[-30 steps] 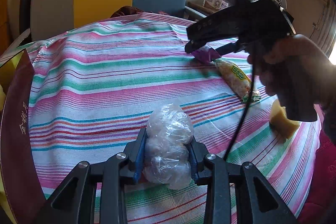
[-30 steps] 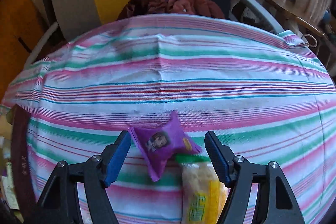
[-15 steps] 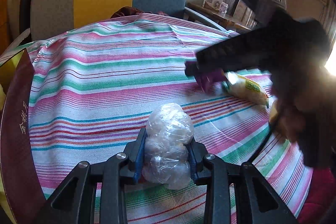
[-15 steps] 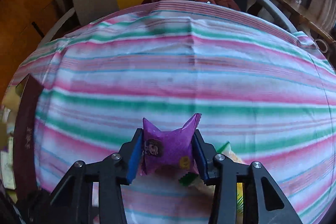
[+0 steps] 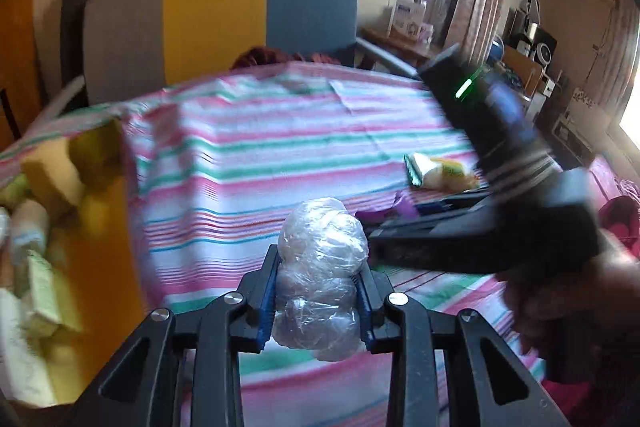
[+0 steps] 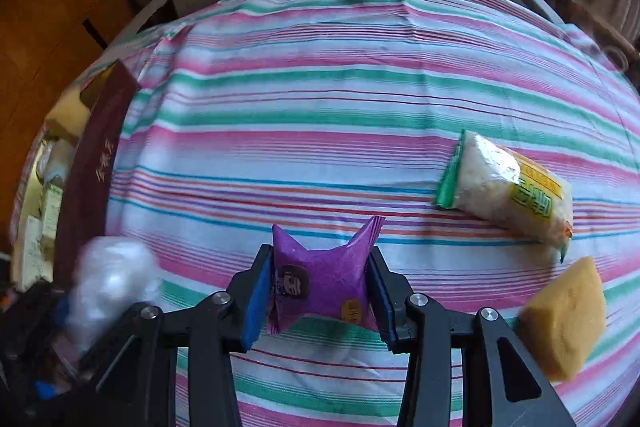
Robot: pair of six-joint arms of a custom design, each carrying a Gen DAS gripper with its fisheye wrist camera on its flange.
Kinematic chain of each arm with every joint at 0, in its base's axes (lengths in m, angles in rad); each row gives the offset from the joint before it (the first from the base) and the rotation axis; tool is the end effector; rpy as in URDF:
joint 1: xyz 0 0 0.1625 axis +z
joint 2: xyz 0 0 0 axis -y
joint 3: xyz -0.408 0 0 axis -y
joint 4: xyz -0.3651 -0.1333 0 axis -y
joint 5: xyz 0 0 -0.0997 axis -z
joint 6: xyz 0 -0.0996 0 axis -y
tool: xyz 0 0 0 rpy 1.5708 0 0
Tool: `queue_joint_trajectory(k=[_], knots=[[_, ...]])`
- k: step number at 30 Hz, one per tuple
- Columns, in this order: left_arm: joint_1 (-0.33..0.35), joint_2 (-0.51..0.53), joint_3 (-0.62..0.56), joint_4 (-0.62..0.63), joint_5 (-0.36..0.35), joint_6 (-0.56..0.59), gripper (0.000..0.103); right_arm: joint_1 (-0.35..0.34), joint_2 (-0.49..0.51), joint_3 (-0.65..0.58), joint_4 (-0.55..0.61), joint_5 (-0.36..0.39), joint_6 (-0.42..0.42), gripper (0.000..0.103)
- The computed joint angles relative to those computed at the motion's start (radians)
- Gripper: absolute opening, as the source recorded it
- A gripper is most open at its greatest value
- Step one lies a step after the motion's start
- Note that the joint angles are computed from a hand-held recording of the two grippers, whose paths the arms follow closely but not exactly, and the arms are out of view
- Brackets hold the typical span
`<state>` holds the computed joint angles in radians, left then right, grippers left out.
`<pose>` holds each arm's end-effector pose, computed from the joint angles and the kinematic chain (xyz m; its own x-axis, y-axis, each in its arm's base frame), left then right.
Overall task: Organize objects
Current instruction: 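Grasp the purple candy packet with the right gripper, then carry the white plastic bag into the gold tray and open the left gripper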
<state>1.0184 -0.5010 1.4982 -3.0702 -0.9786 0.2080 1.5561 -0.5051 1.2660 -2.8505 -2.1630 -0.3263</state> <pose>-0.1977 -0.6807 0.0274 -0.7341 0.3563 -0.5781 0.6250 0.6874 -0.3700 0.0667 -0.7501 0.0858 -0.7861 -0.0046 0.6181 -0.2525 0.9151 -0.3143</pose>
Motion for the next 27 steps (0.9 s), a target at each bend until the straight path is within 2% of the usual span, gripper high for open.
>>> queue_joint_trajectory(k=[2,9,20,27], knots=[[-0.011,-0.034,0.044,-0.047,0.017,0.011,0.032,0.012,0.022,-0.005,-0.039,-0.042,-0.056,0.046],[-0.028,-0.123,0.146,-0.141,0.11,0.027,0.032,0.013,0.025,0.005,-0.083,-0.062,-0.104,0.046],[0.006,-0.213,0.221,-0.169,0.196,-0.048,0.032,0.015,0.031,-0.009,-0.075,-0.064,-0.117,0.048],[0.037,-0.241,0.235,-0.155,0.214,-0.079,0.033,0.017,0.044,-0.017,-0.096,-0.076,-0.15,0.049]])
